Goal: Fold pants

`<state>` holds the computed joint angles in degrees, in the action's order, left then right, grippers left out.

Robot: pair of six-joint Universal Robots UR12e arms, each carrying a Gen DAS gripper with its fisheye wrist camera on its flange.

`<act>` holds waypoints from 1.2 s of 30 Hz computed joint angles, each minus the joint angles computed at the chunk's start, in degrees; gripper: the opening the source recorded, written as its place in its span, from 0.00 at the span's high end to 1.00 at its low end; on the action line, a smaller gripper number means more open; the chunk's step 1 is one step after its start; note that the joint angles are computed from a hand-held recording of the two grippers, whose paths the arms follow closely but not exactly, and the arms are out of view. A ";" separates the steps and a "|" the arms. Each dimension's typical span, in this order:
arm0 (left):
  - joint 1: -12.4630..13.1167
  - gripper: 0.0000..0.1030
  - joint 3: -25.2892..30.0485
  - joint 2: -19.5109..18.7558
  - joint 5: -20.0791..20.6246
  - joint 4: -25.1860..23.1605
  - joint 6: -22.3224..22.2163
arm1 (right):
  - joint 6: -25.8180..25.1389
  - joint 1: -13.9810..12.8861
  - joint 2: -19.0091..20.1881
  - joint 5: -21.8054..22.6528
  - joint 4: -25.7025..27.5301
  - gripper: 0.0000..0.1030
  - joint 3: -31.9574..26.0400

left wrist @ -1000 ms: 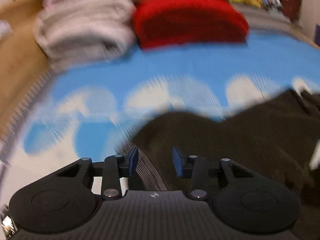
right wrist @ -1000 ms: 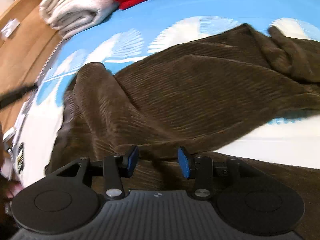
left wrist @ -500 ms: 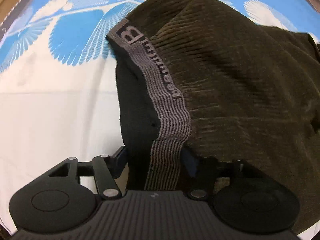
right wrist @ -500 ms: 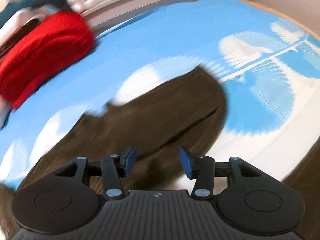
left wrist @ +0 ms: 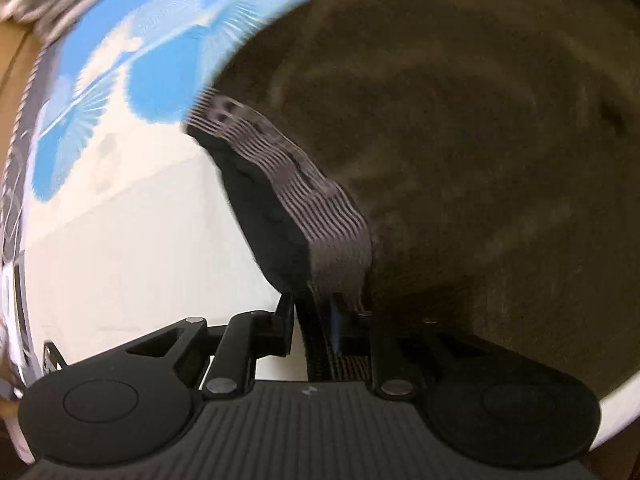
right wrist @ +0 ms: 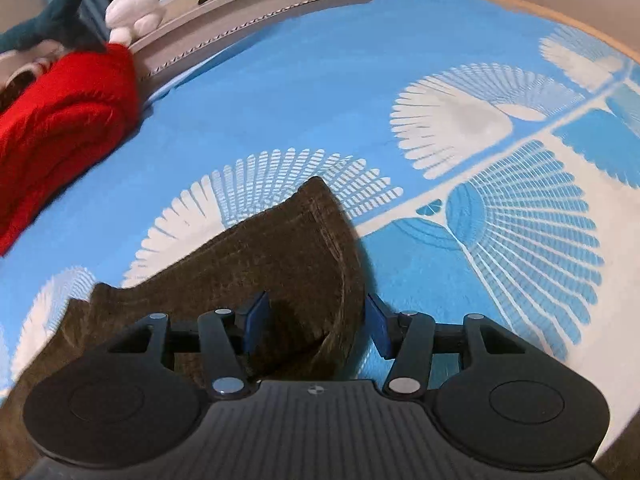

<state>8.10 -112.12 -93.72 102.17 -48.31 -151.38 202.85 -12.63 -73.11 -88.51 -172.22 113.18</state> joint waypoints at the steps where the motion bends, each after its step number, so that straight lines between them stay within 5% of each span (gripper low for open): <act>1: 0.02 0.77 -0.06 0.14 0.02 1.98 -1.06 | -0.01 0.41 0.30 -1.16 0.85 0.47 -0.51; 4: -0.01 0.76 1.09 -0.85 1.61 5.70 -7.21 | 0.63 0.41 0.93 -1.10 1.08 0.59 -0.91; 6: -0.56 0.76 1.67 -1.52 2.38 7.90 -9.52 | 0.51 0.80 0.96 -3.18 1.26 0.84 -1.24; 11: -2.55 0.76 4.12 -3.21 -0.69 10.02 -13.80 | 7.28 -0.40 -1.61 0.09 -8.98 0.90 1.10; 14: -4.02 0.75 4.78 -3.62 -1.35 10.99 -13.69 | 19.07 2.26 -4.16 -15.25 -15.36 0.93 4.36; 15: -4.20 0.74 4.91 -4.09 -1.79 11.20 -13.52 | 20.89 3.07 -5.01 -19.83 -13.70 0.93 5.31; 17: -4.64 0.72 5.57 -5.18 -2.39 11.59 -13.20 | 27.80 2.86 -6.40 -21.78 -5.24 0.89 6.50; 20: -5.43 0.61 6.00 -6.43 -3.44 12.43 -13.73 | 33.74 -1.35 -7.16 -10.97 2.56 0.89 7.68; 22: -5.31 0.61 5.43 -6.19 -4.34 12.50 -14.57 | 32.53 -2.81 -7.28 -10.52 1.87 0.78 8.54; 23: -5.17 0.61 5.50 -6.30 -4.82 12.28 -15.20 | 30.43 -3.68 -6.95 -9.63 0.79 0.58 8.77; 24: -5.07 0.61 5.52 -6.20 -5.14 11.88 -16.16 | 28.90 -4.61 -6.64 -7.82 -0.58 0.49 9.11; 29: -4.18 0.60 6.41 -6.84 -4.41 10.50 -22.56 | 21.43 -8.69 -4.70 1.70 -8.62 0.49 10.03; 31: -3.93 0.60 6.71 -7.04 -3.86 10.34 -25.03 | 19.94 -9.18 -4.43 2.04 -8.91 0.53 9.80; 32: -3.87 0.60 6.79 -7.06 -3.59 10.48 -25.78 | 19.35 -9.00 -4.49 0.96 -8.19 0.68 9.53; 33: -3.84 0.60 6.87 -7.12 -3.31 10.70 -26.31 | 18.90 -8.43 -4.48 -1.32 -7.67 0.93 9.21; 36: -3.68 0.60 7.11 -7.30 -3.03 11.14 -27.37 | 22.85 -5.69 -5.24 -12.05 -12.84 0.94 9.92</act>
